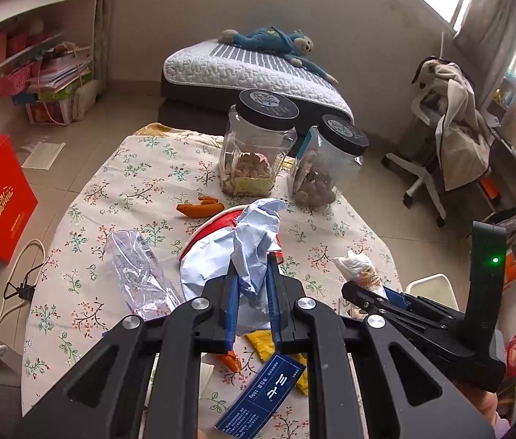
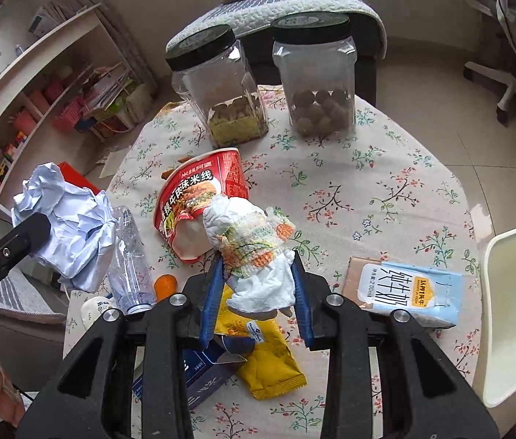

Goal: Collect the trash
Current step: 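Carry both wads to the white bin and open both tools over it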

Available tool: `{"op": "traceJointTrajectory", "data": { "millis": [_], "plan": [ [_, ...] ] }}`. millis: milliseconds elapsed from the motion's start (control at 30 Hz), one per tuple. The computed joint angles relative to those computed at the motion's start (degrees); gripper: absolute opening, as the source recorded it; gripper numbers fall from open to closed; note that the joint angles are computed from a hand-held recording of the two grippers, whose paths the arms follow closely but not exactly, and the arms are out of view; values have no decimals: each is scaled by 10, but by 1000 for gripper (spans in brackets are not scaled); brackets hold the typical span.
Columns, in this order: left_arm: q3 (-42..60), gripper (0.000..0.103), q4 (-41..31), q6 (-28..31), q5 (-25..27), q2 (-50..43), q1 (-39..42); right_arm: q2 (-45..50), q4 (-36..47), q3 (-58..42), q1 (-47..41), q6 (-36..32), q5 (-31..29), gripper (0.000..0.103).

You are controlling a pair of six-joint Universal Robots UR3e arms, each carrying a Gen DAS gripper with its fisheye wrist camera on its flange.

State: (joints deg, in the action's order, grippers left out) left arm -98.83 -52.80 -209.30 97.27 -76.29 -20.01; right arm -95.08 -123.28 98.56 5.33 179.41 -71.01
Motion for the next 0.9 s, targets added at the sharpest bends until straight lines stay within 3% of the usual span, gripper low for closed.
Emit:
{"op": "traceJointTrajectory", "data": {
  "millis": [367,767,900],
  "plan": [
    [64,14,41,-36,36,-96,-89,-120,-2,60,-109,-61,-11,33],
    [141,14,60,-52,62,-189,-176,-203,6,110,-324,-130,-27,33],
    [225,14,50,-51,83,-262,-221,-217,2,120,-388,-154,-30,41]
  ]
}}
